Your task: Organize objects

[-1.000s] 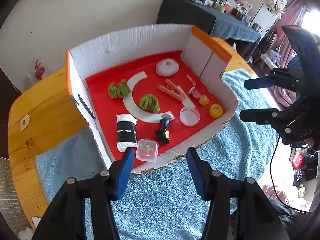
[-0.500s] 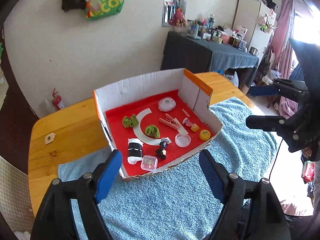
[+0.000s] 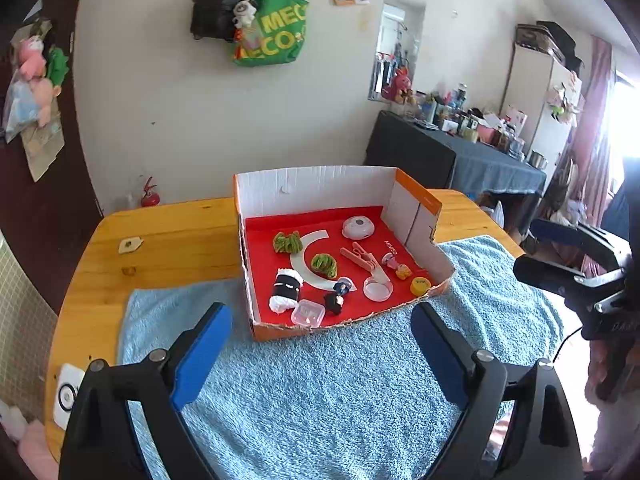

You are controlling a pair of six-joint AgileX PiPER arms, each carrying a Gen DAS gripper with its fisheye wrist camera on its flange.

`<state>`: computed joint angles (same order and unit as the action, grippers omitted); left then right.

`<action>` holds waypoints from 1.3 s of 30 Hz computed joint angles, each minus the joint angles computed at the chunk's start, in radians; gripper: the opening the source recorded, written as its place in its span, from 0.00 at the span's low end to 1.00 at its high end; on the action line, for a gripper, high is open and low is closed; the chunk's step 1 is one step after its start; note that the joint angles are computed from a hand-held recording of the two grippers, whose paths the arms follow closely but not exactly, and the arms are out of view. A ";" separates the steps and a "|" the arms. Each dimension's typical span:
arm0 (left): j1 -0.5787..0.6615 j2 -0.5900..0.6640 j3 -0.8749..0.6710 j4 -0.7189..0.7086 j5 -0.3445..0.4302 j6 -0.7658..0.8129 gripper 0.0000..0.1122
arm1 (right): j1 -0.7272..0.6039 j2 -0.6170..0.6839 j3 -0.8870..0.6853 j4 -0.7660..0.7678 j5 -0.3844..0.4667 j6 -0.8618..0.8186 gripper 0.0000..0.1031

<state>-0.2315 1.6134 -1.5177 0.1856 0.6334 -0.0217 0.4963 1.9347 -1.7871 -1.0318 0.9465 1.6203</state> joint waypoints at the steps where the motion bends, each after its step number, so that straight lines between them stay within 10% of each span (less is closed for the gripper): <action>1: -0.006 -0.007 0.031 0.039 -0.024 -0.045 0.85 | 0.008 0.013 0.007 -0.029 0.009 0.048 0.90; 16: -0.064 0.038 0.282 0.605 -0.175 -0.692 0.88 | -0.017 0.209 0.006 -0.077 -0.074 0.357 0.91; 39: -0.038 0.208 0.242 0.673 -0.122 -0.835 0.88 | -0.091 0.397 -0.181 0.127 -0.070 0.203 0.91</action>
